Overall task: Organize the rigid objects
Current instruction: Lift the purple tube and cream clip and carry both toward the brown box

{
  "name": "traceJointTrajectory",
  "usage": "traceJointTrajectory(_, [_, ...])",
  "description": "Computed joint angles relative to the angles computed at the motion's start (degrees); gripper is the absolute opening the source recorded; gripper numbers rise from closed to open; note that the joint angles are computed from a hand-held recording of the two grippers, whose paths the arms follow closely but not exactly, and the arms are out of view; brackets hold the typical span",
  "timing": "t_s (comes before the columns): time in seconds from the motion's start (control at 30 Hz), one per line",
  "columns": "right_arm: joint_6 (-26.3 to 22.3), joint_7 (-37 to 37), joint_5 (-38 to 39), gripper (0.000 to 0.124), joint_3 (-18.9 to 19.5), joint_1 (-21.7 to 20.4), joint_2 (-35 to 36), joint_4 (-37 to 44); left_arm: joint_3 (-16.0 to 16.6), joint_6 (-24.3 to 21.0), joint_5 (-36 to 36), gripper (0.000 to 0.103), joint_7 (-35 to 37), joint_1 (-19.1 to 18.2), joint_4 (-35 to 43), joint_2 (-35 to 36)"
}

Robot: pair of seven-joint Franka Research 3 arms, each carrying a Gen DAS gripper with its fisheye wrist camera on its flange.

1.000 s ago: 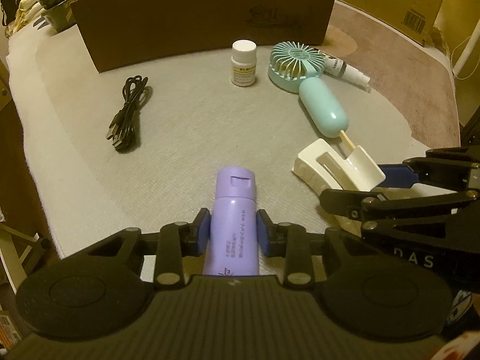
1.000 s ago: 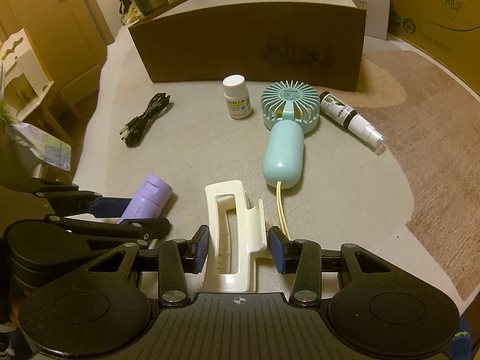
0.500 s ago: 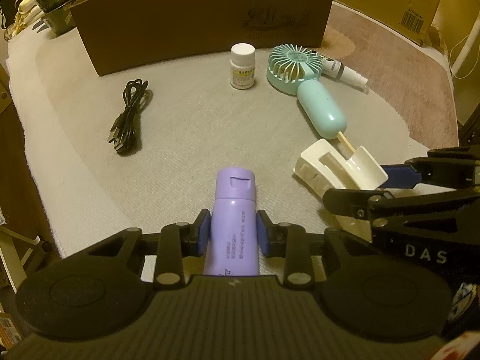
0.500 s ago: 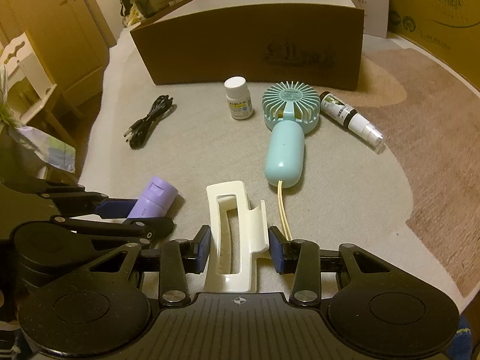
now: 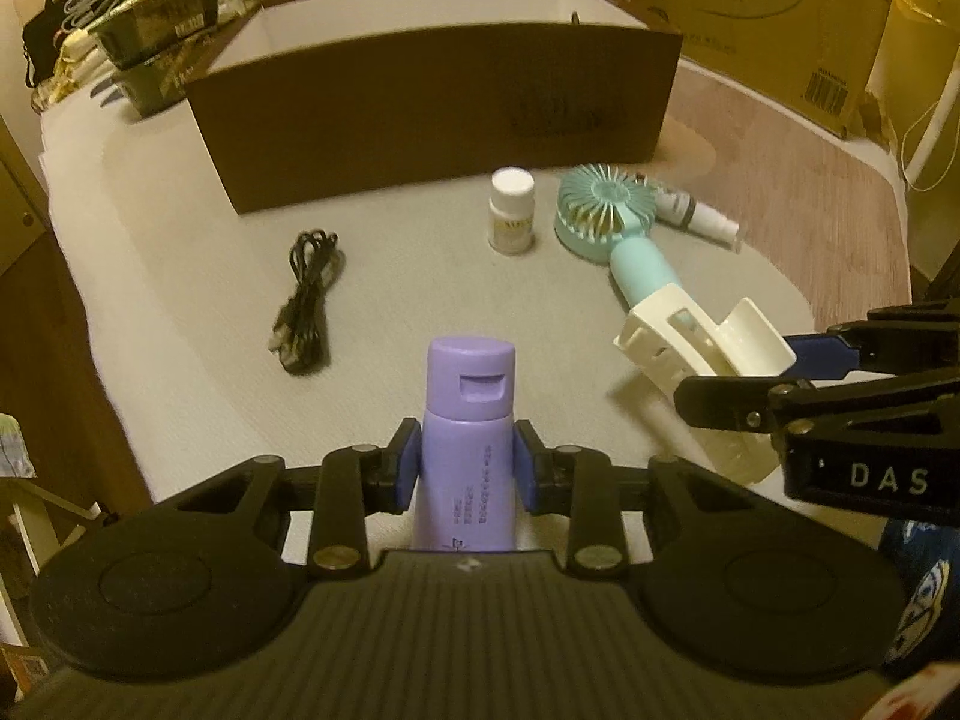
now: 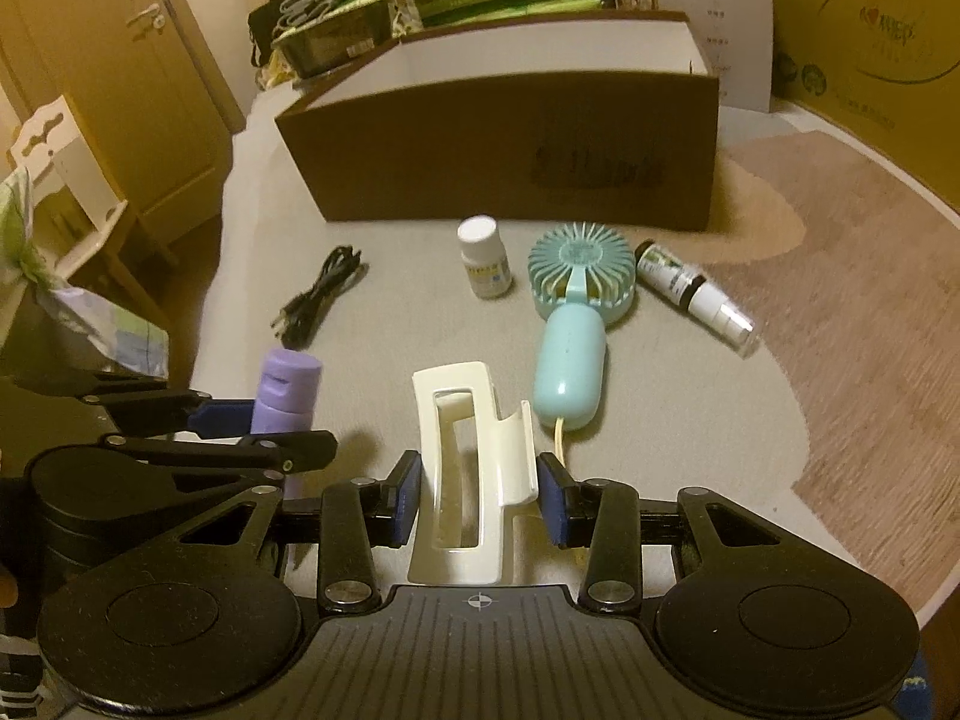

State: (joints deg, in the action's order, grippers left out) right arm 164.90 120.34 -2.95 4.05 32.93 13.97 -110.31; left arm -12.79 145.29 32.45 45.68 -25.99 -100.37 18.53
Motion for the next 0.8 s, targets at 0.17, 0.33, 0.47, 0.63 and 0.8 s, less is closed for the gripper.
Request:
traceJointTrajectory(0.17, [0.66, -0.20, -0.11, 0.041, -0.16, -0.16, -0.31, 0.32, 0.34, 0.41, 1.28, 0.029, -0.64, -0.21, 0.42, -0.57])
traceJointTrajectory(0.33, [1.27, -0.52, -0.22, 0.041, -0.33, -0.36, -0.57, 0.61, 0.44, 1.13, 2.16, 0.029, -0.94, -0.17, 0.83, -0.84])
traceJointTrajectory(0.47, [1.53, -0.74, -0.53, 0.041, -0.55, -0.54, -0.53, 1.27, 0.61, 1.40, 2.89, 0.029, -1.21, -0.17, 1.43, -1.02])
traceJointTrajectory(0.63, [1.91, -0.74, -1.46, 0.041, -1.24, -0.58, -0.23, 2.53, 0.95, 1.43, 4.05, 0.029, -1.71, -0.26, 2.65, -0.95])
traceJointTrajectory(0.8, [2.25, -1.20, -2.19, 0.041, -1.84, -0.81, 0.39, 4.15, 1.50, 1.56, 5.44, 0.029, -1.91, -0.24, 4.84, -0.32])
